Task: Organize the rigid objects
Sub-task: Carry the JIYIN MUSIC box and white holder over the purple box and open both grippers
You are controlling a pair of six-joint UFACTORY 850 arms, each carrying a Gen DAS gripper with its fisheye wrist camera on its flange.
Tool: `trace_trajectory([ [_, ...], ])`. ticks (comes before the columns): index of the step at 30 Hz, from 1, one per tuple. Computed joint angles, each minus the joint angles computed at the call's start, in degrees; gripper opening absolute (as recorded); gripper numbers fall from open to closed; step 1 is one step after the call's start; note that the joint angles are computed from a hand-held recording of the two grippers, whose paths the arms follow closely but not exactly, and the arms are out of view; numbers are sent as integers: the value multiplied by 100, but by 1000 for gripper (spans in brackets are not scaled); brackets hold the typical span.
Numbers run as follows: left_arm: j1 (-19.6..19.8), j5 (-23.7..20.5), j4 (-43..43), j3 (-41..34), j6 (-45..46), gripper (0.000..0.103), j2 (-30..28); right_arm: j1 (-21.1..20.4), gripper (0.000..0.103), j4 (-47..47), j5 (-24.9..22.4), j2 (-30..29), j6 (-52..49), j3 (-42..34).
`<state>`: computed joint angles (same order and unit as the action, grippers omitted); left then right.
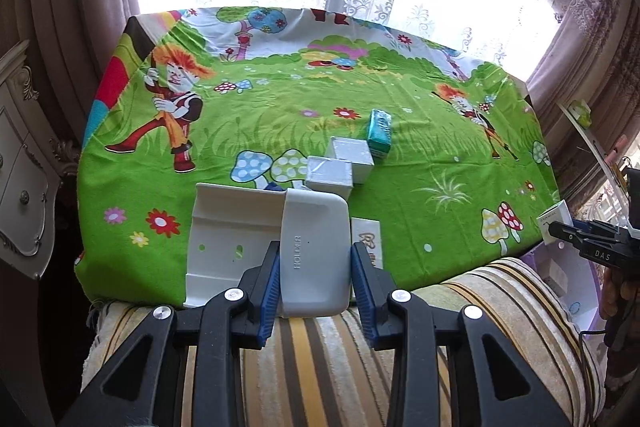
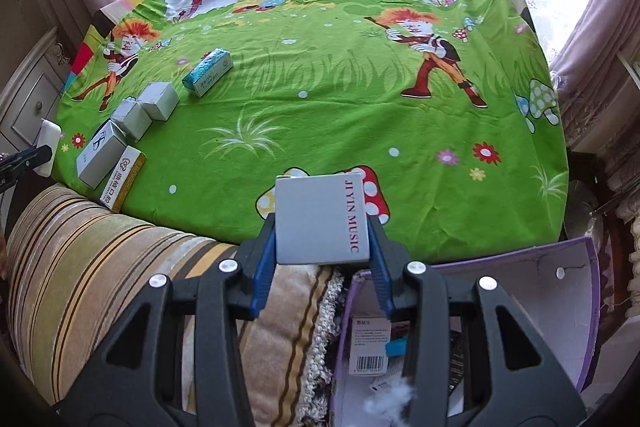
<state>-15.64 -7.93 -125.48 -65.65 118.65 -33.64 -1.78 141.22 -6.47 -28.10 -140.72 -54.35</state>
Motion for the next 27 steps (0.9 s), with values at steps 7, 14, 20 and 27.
trace_trajectory([
  [7,-305,-235,894,13,-791,35,52,-364,46,1119,-184,437,-825,667],
  [14,-625,-465,1755,-36,-1590,35,54,-733,46,1831,-386,783,-1285,1216],
  [20,-931,-829,2701,-166,-2487,35,-17,-1035,46,2719,-551,1046,-2028,1618],
  [27,-1279,-1326,3825,-537,-3672,35,-279,-1372,46,3133,-733,1250,-2350,1943],
])
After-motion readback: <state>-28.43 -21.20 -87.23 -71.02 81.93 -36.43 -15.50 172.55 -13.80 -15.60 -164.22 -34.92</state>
